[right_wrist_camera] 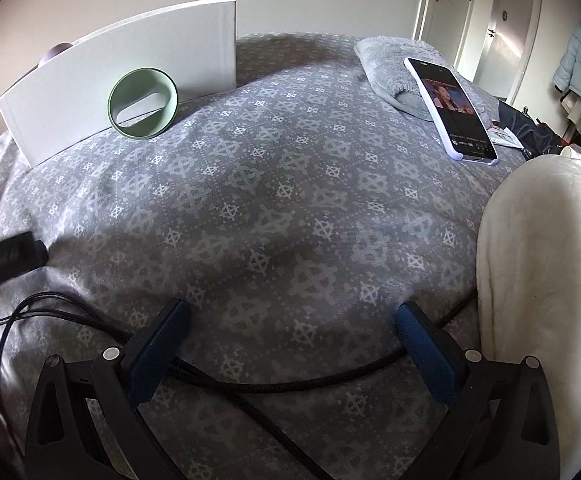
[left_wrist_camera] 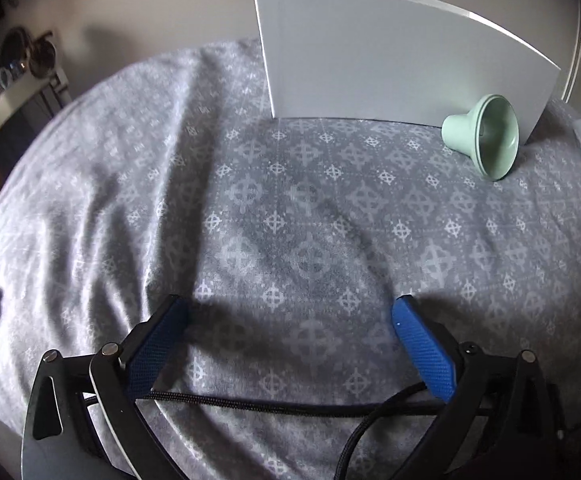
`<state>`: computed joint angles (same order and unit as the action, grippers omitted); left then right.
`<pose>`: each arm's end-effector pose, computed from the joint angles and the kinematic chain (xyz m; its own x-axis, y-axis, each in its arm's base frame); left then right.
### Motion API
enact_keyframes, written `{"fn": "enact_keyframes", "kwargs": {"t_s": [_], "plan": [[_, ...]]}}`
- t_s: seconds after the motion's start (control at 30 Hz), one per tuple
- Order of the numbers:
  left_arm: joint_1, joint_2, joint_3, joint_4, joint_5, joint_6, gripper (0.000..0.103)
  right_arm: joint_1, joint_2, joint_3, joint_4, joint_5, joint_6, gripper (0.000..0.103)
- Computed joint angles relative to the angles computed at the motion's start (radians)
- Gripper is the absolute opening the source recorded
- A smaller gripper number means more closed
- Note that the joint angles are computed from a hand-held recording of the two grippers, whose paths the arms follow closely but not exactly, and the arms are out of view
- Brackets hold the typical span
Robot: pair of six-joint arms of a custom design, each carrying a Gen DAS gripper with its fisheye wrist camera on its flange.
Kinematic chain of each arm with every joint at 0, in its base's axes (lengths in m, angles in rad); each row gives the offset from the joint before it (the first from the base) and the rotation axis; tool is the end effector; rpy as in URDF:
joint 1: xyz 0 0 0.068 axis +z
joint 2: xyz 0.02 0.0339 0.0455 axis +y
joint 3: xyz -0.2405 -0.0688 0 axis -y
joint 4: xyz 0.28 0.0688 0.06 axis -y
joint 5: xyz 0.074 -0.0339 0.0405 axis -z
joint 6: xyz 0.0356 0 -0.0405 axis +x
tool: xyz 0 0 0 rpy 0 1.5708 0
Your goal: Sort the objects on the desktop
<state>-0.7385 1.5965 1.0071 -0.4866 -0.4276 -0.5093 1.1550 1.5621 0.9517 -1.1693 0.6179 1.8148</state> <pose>0.2634 -0.2199 0.1545 -0.7959 0.1245 -0.5925 0.0904 0.9921 0.0871 0.1240 0.2299 0.1419 -0.6752 0.4290 -0.6000 0.5753 0.8154 -0.0643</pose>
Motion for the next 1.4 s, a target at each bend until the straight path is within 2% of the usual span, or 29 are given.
{"fn": "enact_keyframes", "kwargs": {"t_s": [0.07,0.2,0.3,0.6,1.4], "plan": [[-0.013,0.008,0.013,-0.015,-0.023,-0.015,0.103,0.000,0.000,0.000,0.000,0.000,0.000,0.103],[-0.008,-0.033,-0.032,-0.004,0.004,-0.069,0.103,0.000,0.000,0.000,-0.001,0.000,0.000,0.103],[-0.037,-0.050,-0.054,-0.004,-0.042,-0.100,0.103,0.000,0.000,0.000,0.000,0.000,0.001,0.103],[-0.034,-0.042,-0.072,0.030,-0.049,-0.092,0.103,0.000,-0.001,-0.003,0.000,0.000,0.001,0.103],[-0.037,-0.046,-0.078,0.031,-0.052,-0.095,0.103,-0.001,0.005,0.002,0.000,0.001,0.002,0.103]]}}
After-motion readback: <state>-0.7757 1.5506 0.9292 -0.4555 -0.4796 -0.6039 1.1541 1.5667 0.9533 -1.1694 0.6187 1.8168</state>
